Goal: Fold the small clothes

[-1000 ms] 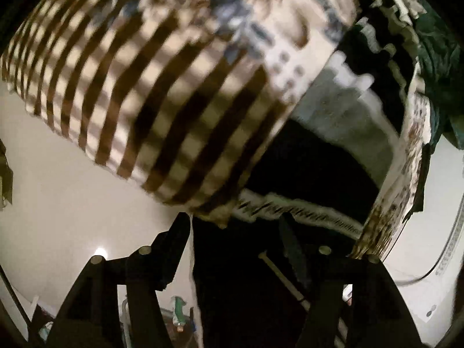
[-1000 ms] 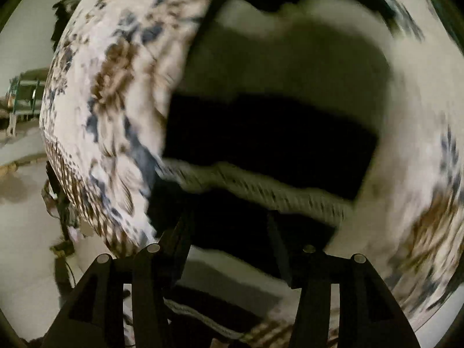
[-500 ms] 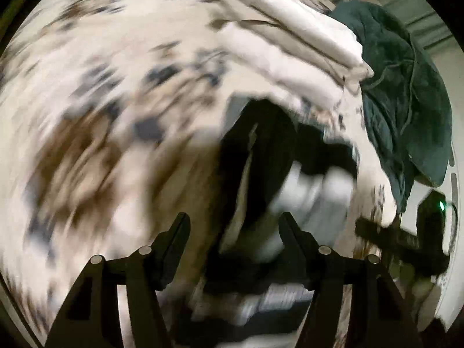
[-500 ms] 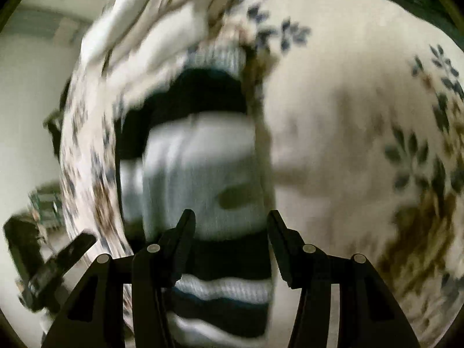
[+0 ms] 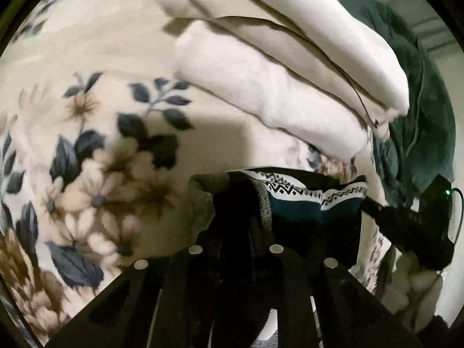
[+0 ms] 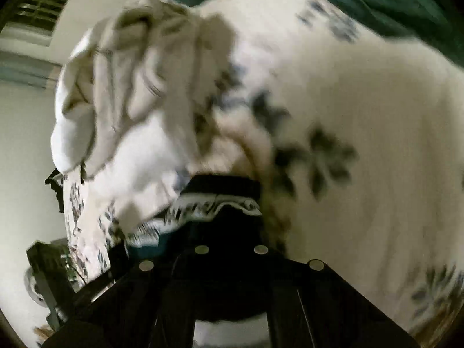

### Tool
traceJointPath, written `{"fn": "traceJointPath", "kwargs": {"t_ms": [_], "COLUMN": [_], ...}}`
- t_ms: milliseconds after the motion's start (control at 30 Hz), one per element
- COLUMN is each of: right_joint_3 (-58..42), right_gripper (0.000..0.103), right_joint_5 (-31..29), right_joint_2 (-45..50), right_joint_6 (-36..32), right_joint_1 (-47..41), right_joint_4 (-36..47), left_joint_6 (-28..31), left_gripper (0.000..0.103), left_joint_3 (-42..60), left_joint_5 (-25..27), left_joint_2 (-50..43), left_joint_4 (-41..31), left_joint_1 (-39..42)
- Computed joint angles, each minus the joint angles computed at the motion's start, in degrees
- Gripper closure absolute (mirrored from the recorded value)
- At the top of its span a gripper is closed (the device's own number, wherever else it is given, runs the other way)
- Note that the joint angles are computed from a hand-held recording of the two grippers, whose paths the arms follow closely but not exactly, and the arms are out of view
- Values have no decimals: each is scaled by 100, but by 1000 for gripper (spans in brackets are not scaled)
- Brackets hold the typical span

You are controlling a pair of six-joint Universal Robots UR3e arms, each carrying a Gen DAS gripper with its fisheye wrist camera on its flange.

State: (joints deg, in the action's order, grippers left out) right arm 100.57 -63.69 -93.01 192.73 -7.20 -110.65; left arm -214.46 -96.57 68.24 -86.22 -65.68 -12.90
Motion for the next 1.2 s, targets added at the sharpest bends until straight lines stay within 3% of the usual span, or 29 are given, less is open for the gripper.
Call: {"fn": "traceJointPath", "kwargs": {"t_ms": [133, 200, 267, 300, 433, 500, 533, 567, 667, 800, 933, 1033, 1067, 1100, 1133, 1167, 1200], "right_joint_3": [-1144, -1492, -1083, -806, -115, 177, 322, 432, 653, 937, 851, 413, 292, 181, 118, 57, 59], "right_gripper": [101, 93, 49, 45, 44, 47, 72, 97, 98, 98, 98, 91, 81, 72, 52, 45, 45], "right_joint_5": [-347, -290, -41, 81, 539, 575, 581, 565, 450, 315, 189, 166, 250, 330, 360, 416, 501], "right_joint_2": [1026, 1069, 602, 308, -62, -30, -59, -97, -405, -819, -417, -205, -193, -259, -385, -550, -708], "right_joint_6": [-42, -80, -250, -290, -686, -643, -602, -560, -294, -221, -173, -408, -458, -557, -695, -836, -1002], "right_joint_1": [267, 31, -391, -604, -907, -705, -633, -571, -542, -898, -812, -792, -815, -885, -989, -1064, -1150], "right_joint_4": [293, 942, 1144, 1211, 1699, 1516, 1336, 1157, 705, 604, 629, 1031, 1171, 1366, 1580, 1827, 2051], "left_joint_6": [-21, 49, 124, 254, 360, 513, 508, 547, 490, 400, 275, 292, 362, 470, 578, 732, 887], "left_gripper": [87, 85, 80, 77, 77, 78, 80, 95, 98, 98, 98, 97, 92, 77, 68, 53, 50], "left_joint_3": [-756, -923, -815, -590, 444, 908, 983, 1072, 738, 153, 158, 328, 412, 542, 550, 561, 618], "left_joint_5": [-789, -1083, -1035, -902, -474, -125, 101, 368, 646, 462, 397, -133, -241, -316, -369, -432, -451], "left_joint_2": [222, 435, 478, 397, -620, -1059, -1129, -1089, -538, -222, -282, -313, -280, -224, -136, -46, 3], "left_joint_4": [369, 275, 257, 102, -148, -308, -202, -170, 121, 171, 211, 17, -133, -303, -353, -449, -621], "left_joint_1": [576, 782, 761, 679, 185, -41, -149, -259, -188, 193, 245, 465, 539, 583, 597, 623, 587]}}
